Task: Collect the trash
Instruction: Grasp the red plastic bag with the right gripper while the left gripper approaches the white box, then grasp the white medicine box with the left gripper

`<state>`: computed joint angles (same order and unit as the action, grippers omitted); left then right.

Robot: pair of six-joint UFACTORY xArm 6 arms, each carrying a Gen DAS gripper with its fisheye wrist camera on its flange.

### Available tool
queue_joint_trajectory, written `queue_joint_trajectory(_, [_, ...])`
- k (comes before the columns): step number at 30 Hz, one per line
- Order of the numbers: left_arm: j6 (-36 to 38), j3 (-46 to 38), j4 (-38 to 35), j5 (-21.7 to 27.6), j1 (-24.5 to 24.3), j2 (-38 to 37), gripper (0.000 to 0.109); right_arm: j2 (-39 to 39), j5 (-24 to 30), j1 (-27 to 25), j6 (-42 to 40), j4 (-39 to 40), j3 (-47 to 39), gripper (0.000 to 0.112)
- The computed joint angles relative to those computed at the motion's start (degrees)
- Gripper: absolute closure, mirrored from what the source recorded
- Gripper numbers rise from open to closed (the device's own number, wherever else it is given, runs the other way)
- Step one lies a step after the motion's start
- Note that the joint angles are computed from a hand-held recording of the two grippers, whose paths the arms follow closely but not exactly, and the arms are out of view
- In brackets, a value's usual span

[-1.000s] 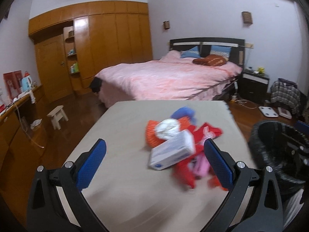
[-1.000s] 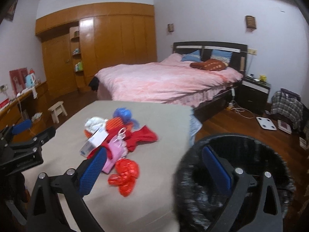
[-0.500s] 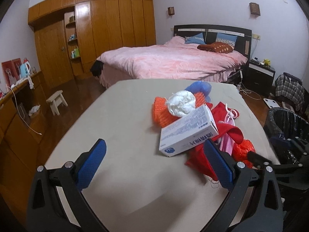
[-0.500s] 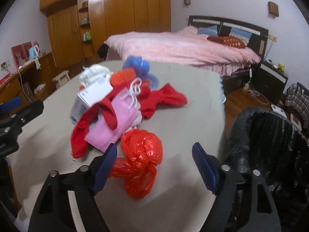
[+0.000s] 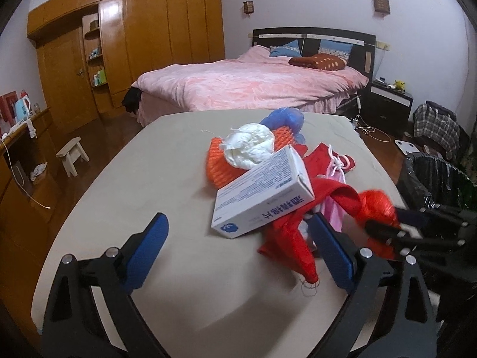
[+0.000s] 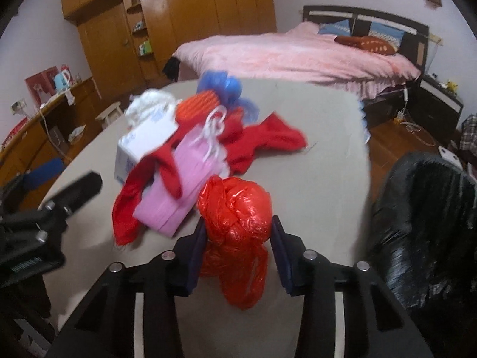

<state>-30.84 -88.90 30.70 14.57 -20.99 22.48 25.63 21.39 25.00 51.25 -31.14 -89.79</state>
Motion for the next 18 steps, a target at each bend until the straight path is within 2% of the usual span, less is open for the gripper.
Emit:
queue_joint_trajectory(9, [2.2, -7.77, -3.3, 1.8, -1.34, 4.7, 0.016, -0.62, 0.3, -1.87, 3.18, -4.14, -1.64, 0.071])
queue_joint_trajectory(14, [-0.01, -14.59, -1.16, 5.97, -2.0, 9.12, 0.016, 0.74, 0.28, -1.99, 1.34, -2.57, -3.02, 0.071])
queue_joint_trajectory(18, [0.47, -14.15, -1.49, 6.98, -1.72, 9.2, 0.016, 0.97, 0.12, -1.53, 0.17, -1.37, -2.91, 0.071])
